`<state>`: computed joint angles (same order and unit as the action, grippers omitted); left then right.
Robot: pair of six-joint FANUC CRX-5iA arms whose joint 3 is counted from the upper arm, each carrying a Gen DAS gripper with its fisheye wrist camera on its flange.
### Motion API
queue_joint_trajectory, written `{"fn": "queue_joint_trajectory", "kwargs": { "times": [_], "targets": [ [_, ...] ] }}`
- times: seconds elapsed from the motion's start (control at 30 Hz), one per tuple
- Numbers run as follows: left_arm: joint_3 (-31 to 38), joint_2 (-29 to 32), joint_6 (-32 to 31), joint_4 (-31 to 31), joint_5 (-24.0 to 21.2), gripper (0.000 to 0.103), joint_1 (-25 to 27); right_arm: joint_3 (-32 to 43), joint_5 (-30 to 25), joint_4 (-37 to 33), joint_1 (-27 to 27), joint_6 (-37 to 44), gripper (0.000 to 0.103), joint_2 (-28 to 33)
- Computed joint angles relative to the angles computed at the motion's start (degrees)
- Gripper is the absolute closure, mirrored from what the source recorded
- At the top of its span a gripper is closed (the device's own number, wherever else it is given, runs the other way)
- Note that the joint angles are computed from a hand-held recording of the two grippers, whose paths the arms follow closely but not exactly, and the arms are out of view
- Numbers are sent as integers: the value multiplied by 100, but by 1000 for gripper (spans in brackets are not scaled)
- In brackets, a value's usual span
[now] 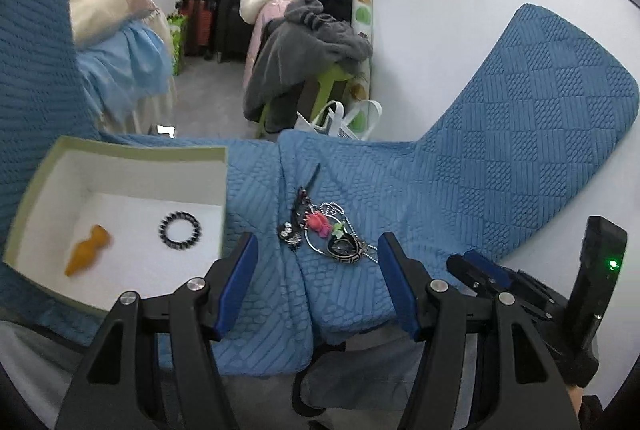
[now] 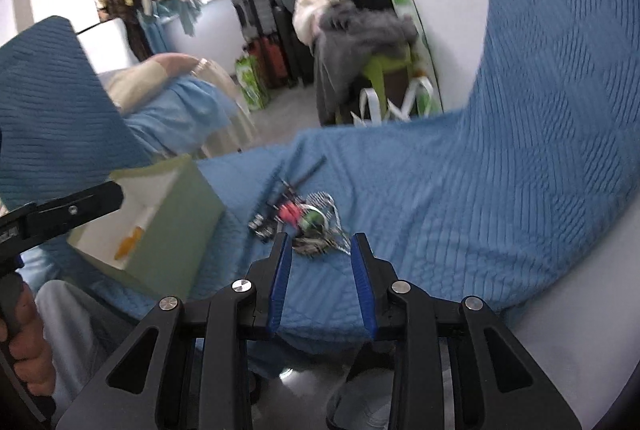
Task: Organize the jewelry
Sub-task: 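Grasp the woven black-and-beige bracelet with the left tool and lift it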
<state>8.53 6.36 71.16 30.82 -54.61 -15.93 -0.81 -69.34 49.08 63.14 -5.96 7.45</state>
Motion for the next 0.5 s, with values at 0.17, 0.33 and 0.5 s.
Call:
{"fn": "queue_joint_trajectory", "kwargs": {
  "times": [0.17, 0.33, 0.5],
  "targets": [
    [179, 262, 70, -165, -43, 40, -137, -258, 215, -89, -105, -93, 75, -149],
    [468, 667, 144, -212, -231, 41, -292, -360, 663, -459, -415, 51, 76, -210],
    [751, 1151, 202, -168, -410, 44, -425, -332, 1048, -1077, -822, 684, 81, -104]
  ]
}}
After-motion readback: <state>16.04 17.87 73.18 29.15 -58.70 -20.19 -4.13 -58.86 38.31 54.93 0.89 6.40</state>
